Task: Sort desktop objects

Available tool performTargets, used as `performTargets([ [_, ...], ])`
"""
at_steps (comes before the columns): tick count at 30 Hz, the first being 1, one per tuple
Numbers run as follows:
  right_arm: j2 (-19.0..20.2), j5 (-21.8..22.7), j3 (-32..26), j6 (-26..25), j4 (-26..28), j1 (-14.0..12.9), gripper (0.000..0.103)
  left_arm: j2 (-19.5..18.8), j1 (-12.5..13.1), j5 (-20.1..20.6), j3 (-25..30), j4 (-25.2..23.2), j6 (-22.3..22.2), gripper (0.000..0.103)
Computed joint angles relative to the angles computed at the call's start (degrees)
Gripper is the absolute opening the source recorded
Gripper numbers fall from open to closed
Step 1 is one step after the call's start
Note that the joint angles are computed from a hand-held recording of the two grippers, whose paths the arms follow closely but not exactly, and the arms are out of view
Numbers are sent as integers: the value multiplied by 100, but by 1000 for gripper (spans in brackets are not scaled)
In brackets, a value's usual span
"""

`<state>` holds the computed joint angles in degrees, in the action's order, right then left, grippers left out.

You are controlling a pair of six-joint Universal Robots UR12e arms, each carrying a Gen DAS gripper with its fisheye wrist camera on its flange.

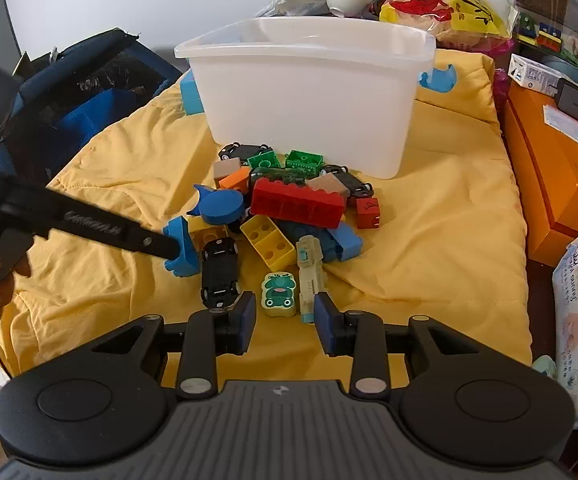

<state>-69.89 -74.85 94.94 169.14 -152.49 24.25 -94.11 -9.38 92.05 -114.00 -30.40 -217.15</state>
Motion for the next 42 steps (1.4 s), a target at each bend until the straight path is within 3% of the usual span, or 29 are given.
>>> performTargets([
  [6, 8, -38, 16, 102, -153, 22, 36, -142, 162, -737, 43, 125, -43, 41],
  [7, 5, -24, 24, 130, -154, 19, 36, -180, 163, -776, 70, 95, 12, 33],
  [8, 6, -32, 25, 160, -132, 19, 36, -206, 139, -711, 93, 105, 92, 27],
  [15, 9, -175, 36, 310, -162, 19, 36, -3, 37, -447, 191, -689, 1310, 27],
  [19, 43, -244, 35, 203, -329, 37, 36, 33, -74, -83, 206, -987, 1987, 27],
  [23, 159, -737, -50, -596, -727, 107, 37, 10, -92, -32, 246, -1018, 2103, 28],
  [25, 248, -769, -187, -1238, -811, 87, 40, 34, -87, -5, 238, -996, 2130, 41],
  [26, 298, -652, -293, -1694, -668, 70, 47, 51, -97, 26, 220, -963, 2117, 44],
  [28, 435, -615, -533, -2618, -370, 100, 48, 90, -77, 19, 169, -910, 2045, 45],
  [36, 912, -322, -1212, -4266, 437, 281, 47, 182, -44, -18, 35, -781, 1887, 49],
  [38, 951, -363, -1185, -4399, 288, 301, 38, 199, -41, -29, 4, -690, 1900, 49],
  [42, 804, -252, -1062, -4001, 355, 258, 35, 208, -32, -45, -55, -479, 1862, 49],
])
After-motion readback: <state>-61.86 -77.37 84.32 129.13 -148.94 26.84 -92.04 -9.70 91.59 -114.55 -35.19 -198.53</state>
